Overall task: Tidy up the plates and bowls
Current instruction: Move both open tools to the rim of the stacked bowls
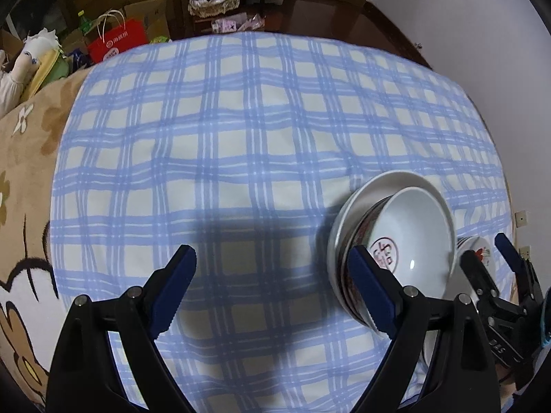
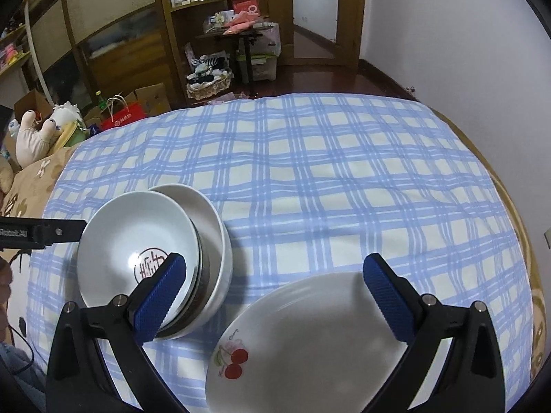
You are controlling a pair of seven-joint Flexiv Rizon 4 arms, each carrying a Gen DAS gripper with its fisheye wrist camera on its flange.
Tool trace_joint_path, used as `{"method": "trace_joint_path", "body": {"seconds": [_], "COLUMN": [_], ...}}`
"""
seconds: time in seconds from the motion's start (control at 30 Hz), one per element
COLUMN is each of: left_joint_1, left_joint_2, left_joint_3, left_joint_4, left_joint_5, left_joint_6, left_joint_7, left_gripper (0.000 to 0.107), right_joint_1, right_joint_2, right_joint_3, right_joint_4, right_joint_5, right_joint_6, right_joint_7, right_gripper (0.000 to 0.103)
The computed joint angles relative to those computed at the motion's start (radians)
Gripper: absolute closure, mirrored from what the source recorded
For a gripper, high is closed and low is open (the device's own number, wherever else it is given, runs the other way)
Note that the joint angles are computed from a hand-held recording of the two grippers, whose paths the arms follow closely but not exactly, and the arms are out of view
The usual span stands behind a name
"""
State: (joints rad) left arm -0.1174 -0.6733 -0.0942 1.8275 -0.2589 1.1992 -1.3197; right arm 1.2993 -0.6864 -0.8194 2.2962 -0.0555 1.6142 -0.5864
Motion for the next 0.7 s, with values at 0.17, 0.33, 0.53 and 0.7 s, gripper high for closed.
{"method": "trace_joint_path", "body": {"seconds": [0.17,0.33,0.53,0.7], "left_joint_1": [-0.009,-0.003,0.002,0.001], "left_joint_2": [-0.021,-0.025,-0.033,-0.035], "left_joint_3": [0.013,0.007,-0.001,-0.003], "left_joint_4": [-0.029,-0.036,-0.04,-0.045], "left_joint_5": [0.007,0.002,-0.005,-0.006], "left_joint_6": [-0.034,-0.048,-0.059,-0.07], "left_joint_7": [-0.031,-0.033,-0.029,-0.027], "left_gripper": [0.018,0.018,0.018,0.018], "right_joint_1": [-0.017,-0.073,-0.127,-0.196], "right_joint_2": [0.005,0.021,0.034,0.053], "right_joint_3": [0.013,0.068,0.119,0.191], "right_joint_4": [-0.002,-0.011,-0.009,-0.015], "right_joint_5": [-0.007,-0.027,-0.049,-0.051], "right_joint_6": [-0.014,-0.025,-0.006,0.012], "right_joint_7": [-0.006,0.006,0.03,0.034], "right_gripper": [0.001,0.007,0.009,0.021]}}
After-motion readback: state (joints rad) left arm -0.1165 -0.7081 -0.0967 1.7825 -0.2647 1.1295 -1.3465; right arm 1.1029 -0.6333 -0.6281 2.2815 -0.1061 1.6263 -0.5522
